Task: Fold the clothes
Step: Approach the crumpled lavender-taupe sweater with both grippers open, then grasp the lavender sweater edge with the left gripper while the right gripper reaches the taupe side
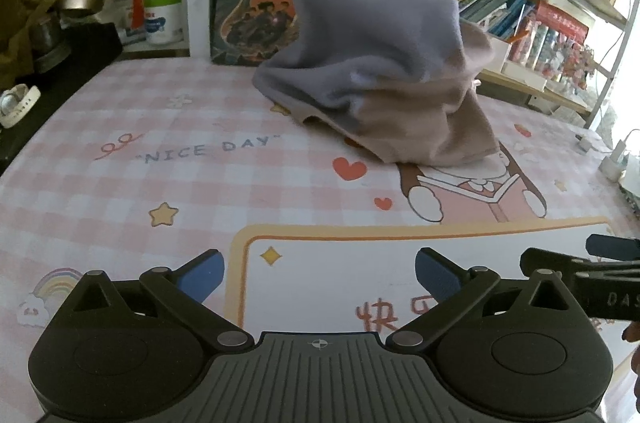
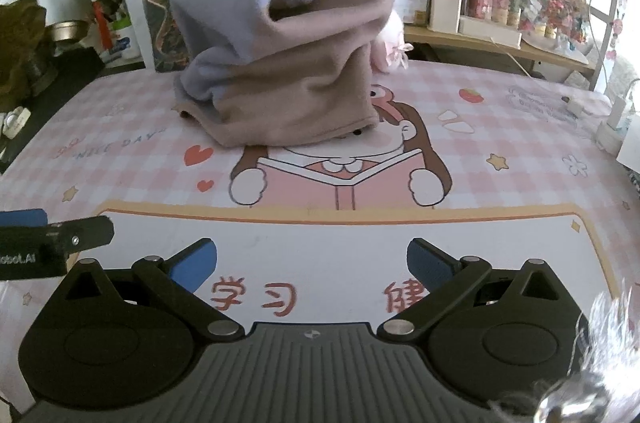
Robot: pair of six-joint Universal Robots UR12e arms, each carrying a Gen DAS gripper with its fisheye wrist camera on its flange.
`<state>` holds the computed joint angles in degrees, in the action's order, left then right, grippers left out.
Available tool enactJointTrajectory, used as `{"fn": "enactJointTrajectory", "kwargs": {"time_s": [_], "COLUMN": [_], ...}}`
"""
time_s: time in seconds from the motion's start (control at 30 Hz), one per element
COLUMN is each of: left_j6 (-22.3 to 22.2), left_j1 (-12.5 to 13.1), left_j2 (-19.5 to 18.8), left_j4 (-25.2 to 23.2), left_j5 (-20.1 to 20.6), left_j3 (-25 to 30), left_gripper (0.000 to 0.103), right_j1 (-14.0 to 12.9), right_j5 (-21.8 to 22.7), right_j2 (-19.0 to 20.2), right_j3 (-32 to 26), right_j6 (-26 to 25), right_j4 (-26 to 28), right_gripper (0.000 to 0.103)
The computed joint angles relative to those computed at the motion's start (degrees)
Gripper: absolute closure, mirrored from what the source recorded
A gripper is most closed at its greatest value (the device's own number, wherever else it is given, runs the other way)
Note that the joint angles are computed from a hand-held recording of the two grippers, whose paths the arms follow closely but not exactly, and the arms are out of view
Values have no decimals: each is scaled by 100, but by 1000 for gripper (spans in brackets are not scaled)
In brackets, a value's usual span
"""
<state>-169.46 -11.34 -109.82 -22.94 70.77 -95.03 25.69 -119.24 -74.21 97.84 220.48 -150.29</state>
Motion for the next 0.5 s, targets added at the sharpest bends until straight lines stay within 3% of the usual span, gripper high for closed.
{"fn": "enactJointTrajectory", "kwargs": {"time_s": [0.27, 0.5], "left_j6": [-165, -721], "left_j1": [-158, -322], "left_j2": [-118, -444], "left_j4": [-206, -259], "left_j5": [40, 148], "left_j3": [279, 925], "left_gripper": [1, 6], "right_j1": [-278, -486], "right_j5": [494, 1120], "right_j2": [-193, -349], "right_j3": [349, 621], "right_j6": [135, -27], "right_j4": [-357, -825], "right_gripper": [1, 1]}}
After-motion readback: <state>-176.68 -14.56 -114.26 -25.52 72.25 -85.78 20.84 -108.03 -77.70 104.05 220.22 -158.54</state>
